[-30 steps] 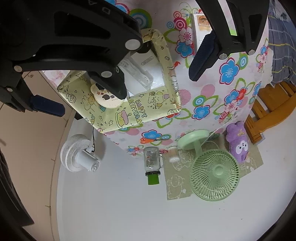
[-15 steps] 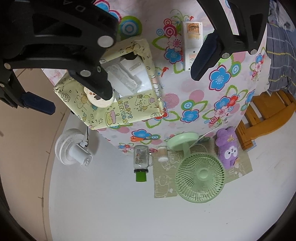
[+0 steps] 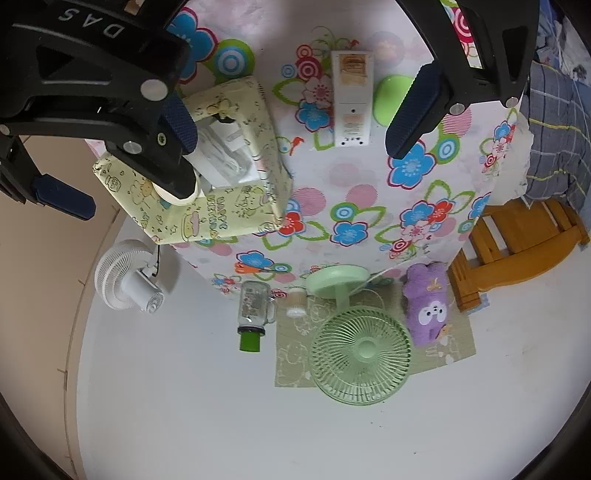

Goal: Organize rigid objects
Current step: 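Withdraw both tools from the yellow box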

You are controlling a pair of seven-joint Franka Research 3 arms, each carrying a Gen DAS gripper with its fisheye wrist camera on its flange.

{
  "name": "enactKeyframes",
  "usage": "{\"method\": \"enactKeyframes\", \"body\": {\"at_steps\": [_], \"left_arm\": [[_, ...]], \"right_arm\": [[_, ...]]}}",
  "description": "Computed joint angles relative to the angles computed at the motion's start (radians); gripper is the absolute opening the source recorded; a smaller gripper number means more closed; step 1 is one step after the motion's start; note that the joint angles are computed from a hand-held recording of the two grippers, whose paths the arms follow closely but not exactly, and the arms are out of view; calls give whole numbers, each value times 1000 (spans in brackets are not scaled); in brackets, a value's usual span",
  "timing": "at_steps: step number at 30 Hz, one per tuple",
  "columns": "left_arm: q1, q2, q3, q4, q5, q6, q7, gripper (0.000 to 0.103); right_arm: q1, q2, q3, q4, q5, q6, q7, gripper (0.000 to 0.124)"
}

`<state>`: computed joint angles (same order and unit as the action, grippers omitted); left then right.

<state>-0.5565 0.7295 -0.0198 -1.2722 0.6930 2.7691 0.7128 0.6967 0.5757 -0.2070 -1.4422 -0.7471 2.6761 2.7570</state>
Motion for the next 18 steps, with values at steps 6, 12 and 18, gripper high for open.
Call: {"method": "enactKeyframes", "body": {"at_steps": [6, 12, 18], "left_arm": [[5, -35, 20, -51, 24, 24, -37, 103], [15, -65, 31, -90, 53, 23, -73, 103], [33, -95, 32, -137, 85, 39, -107, 103]], "right_arm": [[7, 20, 4, 36, 18, -2, -19, 99], [19, 41, 2, 75, 30, -15, -42, 99], [26, 74, 8, 129, 61, -33, -73, 99]]}}
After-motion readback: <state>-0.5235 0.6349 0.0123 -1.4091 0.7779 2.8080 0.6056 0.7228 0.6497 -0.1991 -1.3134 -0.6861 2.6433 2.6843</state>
